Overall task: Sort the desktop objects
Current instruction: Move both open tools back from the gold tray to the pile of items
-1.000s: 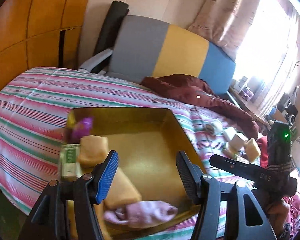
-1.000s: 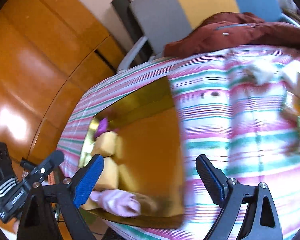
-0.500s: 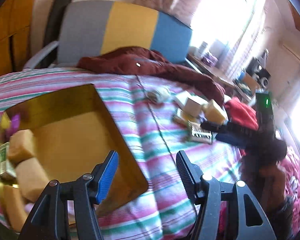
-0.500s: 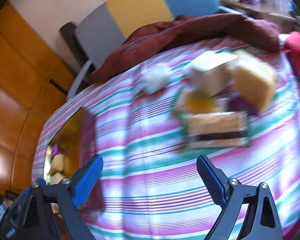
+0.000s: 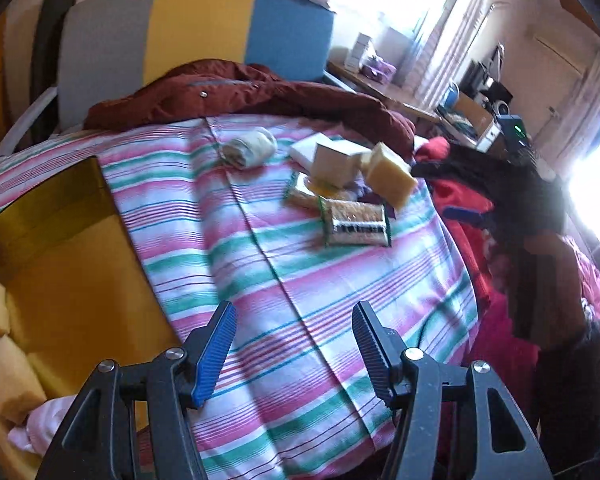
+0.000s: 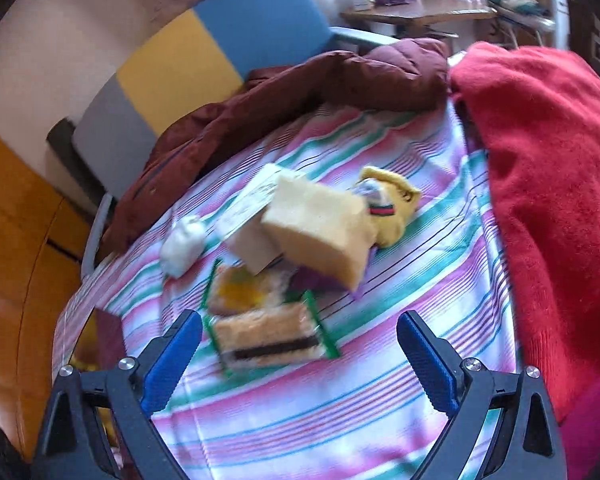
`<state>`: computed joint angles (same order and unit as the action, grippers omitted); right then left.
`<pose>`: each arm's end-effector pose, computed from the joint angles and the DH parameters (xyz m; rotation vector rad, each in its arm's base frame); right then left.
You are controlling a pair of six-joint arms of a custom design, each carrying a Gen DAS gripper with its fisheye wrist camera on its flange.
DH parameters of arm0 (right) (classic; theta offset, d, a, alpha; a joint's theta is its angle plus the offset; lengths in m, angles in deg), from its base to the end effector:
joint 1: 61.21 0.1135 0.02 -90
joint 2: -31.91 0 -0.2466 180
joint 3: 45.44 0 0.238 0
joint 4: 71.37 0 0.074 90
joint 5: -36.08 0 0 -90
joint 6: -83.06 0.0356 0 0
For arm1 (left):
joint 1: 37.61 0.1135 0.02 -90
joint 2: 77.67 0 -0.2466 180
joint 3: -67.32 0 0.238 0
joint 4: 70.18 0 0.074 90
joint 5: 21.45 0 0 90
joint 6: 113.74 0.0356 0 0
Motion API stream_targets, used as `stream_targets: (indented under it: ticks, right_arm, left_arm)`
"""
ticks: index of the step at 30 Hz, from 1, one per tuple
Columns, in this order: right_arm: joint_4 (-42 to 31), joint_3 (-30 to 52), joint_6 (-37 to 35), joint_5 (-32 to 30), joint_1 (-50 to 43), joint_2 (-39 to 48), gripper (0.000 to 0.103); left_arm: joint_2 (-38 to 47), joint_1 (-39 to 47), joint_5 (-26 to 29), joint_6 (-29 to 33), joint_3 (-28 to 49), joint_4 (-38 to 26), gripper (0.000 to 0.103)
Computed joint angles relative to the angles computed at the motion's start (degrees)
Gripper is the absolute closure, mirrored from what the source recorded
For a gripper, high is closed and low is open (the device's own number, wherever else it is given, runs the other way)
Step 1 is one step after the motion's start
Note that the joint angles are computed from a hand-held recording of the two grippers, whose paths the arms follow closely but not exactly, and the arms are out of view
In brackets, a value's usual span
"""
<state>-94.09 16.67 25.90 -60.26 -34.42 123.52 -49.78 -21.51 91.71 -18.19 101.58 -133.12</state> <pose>0.2670 0.1392 0.1564 0.0869 2.5652 0.5599 0.0974 0.0136 0.1662 -0.0759 2.4783 -0.3585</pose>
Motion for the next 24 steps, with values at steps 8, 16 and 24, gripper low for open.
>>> stream_targets:
  ticks: [8,16,24]
  right_arm:
    - [5.9,5.0,-0.1,0.0,-2.9,10.1,0.004]
    - [6.6,10.0,-4.4,2.6,-3.0,15.4,0.003]
    - [3.1,13.7,-5.0,3.5,-2.7,18.7,0.004]
  left_arm:
    - [3.5,-12.4,-6.7,-8.0,-2.4,6.6,0.042]
    - [14.4,-15.8,-7.8,-11.9,-3.1,16.4,0.042]
    - [22.3,-19.0,-10.1,-16.0,-1.1,23.4,0.042]
